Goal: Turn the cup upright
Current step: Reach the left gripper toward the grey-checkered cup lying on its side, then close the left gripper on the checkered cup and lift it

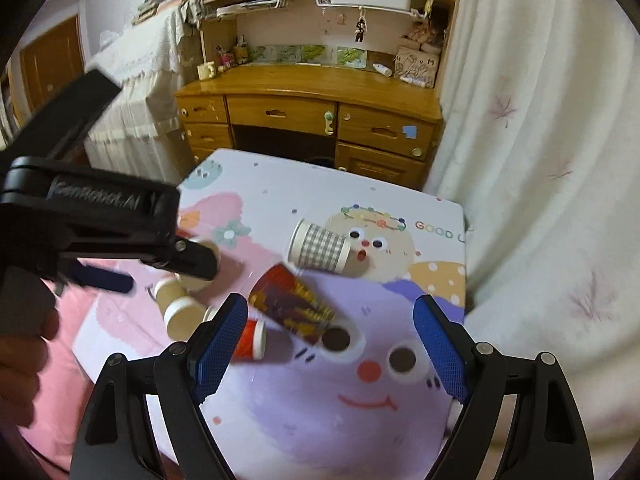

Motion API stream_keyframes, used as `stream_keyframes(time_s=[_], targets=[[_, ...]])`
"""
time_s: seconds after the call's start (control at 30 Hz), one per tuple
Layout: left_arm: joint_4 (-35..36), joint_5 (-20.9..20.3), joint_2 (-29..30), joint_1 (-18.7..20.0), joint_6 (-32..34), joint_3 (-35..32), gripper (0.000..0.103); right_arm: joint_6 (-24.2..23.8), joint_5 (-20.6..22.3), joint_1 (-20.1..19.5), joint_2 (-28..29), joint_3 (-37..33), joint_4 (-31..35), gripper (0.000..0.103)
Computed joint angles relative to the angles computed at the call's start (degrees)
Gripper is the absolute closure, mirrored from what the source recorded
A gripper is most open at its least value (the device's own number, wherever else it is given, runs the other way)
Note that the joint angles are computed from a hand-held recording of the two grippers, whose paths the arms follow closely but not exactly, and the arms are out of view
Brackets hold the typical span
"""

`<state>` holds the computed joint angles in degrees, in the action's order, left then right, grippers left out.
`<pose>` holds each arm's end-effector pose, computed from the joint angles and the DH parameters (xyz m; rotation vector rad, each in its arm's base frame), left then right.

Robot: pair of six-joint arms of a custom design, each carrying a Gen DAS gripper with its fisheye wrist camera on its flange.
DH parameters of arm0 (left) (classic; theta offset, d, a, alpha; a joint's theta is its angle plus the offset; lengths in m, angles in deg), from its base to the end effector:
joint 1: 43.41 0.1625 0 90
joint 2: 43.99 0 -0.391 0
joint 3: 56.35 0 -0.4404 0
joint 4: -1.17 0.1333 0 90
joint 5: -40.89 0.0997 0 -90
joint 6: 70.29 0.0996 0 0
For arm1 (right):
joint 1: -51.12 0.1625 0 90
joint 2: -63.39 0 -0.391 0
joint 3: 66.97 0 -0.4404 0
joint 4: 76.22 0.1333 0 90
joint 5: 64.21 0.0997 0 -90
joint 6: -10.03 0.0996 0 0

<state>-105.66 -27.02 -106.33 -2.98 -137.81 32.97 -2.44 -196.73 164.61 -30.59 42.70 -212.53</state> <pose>-0.3885 -0.5553 0.2006 -0.3850 2.7457 -0.3331 0.2678 -0.4506 0.4211 0.4889 -2.3197 0.7304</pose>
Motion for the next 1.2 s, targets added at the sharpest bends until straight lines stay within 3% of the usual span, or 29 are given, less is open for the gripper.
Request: stream_keyframes(time_s=[0.13, 0.4, 0.63, 0.8, 1.0, 1.13, 1.2], targets=[[-4.08, -1.24, 8.03, 2.15, -2.77, -6.78, 0.003, -2.57, 6.54, -6.55, 2.60, -6.77, 0.32, 0.016], [-12.77, -2.78, 19.26, 6.75, -8.53, -14.83, 0.004, 3.37, 14.55, -16.99, 10.74, -18.87, 2.20, 0.014], [-18.22, -2.56, 25.61, 10.66, -14.23, -17.44, 0.007, 9.35, 17.46, -23.96, 17.86, -27.23, 6.15, 0.014], [-13.96, 1.20, 29.65, 12.00, -16.98, -21.74, 0.007, 9.90, 18.66, -26.94, 20.43, -30.55, 8.12, 0.014], [-11.08, 2.55, 33.43, 13.57, -16.97, -25.99, 0.015, 10.90, 19.02, -28.75, 21.32, -30.93, 8.94, 0.014], [-12.94, 1.69, 34.52, 14.57, -14.94, -26.76, 0.043, 12.12, 20.11, -30.01, 21.19, -30.20, 8.64, 0.014], [-13.06, 1.75, 34.61, 14.48, -14.59, -26.98, 0.043, 12.78, 20.49, -30.28, 20.31, -28.18, 7.67, 0.014]])
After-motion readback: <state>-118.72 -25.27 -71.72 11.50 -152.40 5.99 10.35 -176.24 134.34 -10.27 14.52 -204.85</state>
